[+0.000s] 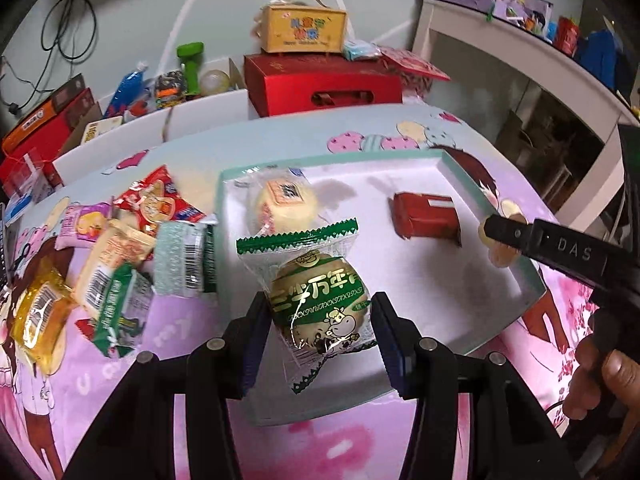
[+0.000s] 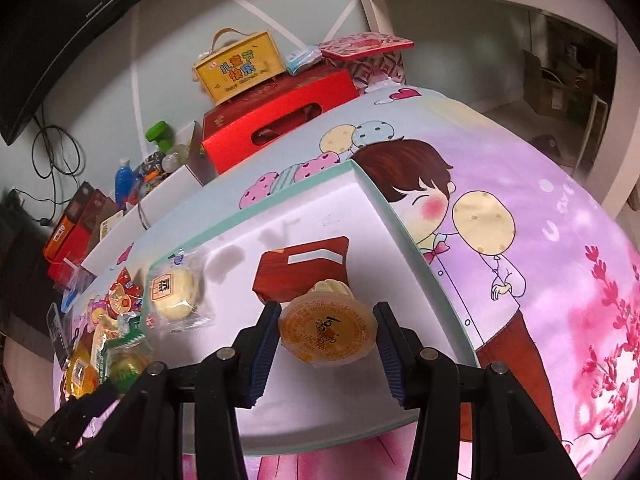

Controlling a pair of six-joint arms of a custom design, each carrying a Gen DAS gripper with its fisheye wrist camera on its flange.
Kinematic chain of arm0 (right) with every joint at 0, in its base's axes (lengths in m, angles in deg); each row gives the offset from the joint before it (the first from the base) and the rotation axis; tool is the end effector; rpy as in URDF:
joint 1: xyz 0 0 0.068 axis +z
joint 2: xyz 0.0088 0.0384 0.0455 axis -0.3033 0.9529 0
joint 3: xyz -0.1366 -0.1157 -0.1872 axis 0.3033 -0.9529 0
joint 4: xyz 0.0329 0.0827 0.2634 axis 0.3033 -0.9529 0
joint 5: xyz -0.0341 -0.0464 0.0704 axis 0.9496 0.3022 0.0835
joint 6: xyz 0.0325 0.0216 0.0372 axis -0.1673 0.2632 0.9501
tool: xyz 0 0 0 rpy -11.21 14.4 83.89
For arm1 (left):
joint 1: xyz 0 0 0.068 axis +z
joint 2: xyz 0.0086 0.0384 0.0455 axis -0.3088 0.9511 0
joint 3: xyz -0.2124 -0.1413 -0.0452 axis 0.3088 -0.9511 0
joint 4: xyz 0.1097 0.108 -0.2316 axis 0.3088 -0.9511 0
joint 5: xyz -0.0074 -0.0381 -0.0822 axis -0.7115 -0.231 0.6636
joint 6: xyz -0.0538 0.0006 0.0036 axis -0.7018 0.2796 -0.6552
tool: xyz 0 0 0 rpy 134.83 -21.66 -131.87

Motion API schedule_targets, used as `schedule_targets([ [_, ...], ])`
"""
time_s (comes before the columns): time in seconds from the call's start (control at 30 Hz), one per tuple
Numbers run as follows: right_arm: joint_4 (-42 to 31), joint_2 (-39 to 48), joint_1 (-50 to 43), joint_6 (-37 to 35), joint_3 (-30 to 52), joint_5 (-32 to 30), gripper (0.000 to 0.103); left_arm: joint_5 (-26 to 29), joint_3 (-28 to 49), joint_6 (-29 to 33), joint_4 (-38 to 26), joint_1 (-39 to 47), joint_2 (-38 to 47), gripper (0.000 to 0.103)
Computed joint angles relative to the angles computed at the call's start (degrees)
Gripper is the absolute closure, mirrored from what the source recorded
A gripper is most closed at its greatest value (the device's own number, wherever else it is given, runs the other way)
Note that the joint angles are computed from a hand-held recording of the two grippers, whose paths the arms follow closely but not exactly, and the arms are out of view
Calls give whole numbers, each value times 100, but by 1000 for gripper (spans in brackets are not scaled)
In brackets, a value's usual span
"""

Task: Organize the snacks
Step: 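Lower the jelly cup and green packet into the tray and open both tools, then withdraw both tools from the tray back toward the snack pile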

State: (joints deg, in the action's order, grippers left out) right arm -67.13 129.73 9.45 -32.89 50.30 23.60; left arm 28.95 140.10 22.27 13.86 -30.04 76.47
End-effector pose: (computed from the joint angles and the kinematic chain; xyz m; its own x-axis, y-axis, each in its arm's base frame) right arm 0.2854 0.1419 0.2671 -0.7987 0.2400 -0.5518 0.0845 0.9527 0.2920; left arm 0.2459 -0.0526 0.2735 -0.8163 -0.0021 -0.5776 0.0700 0.9923 -0.1025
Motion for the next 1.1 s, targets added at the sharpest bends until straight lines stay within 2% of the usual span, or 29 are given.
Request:
schedule_targets([
  [0.13,32,99,43,-42,45,-44,51,116,-20,-34,13,10,36,48],
  [0.2,52,124,91,-78,68,7,52,103,-17,-61,18,32,21,40],
  [0.6,-4,284,221,-177,207,-14,51,178,-12,-154,-74,430,-56,39],
  [0.63,-19,308,227,-187,222,-24,49,165,-18,-168,-76,468,-63,38],
  [0.67,-31,337,233,-198,239,-32,46,143,-25,-180,-77,498,-69,31],
  [0.73,-58,397,244,-202,279,-21,30,40,-51,-227,-73,563,-86,23],
  [0.77,-55,402,241,-199,277,-20,28,10,-57,-233,-73,600,-83,20],
  [0.93,-109,474,212,-162,310,-29,21,-250,-118,-361,-105,845,-12,17],
  [1.0,-117,504,207,-199,326,-17,20,-372,-156,-395,-127,927,-3,8],
  [1.07,-107,527,221,-234,339,1,18,-450,-189,-413,-111,998,-10,8],
  [1.1,-105,529,229,-247,341,12,10,-462,-204,-410,-94,1026,-16,8],
])
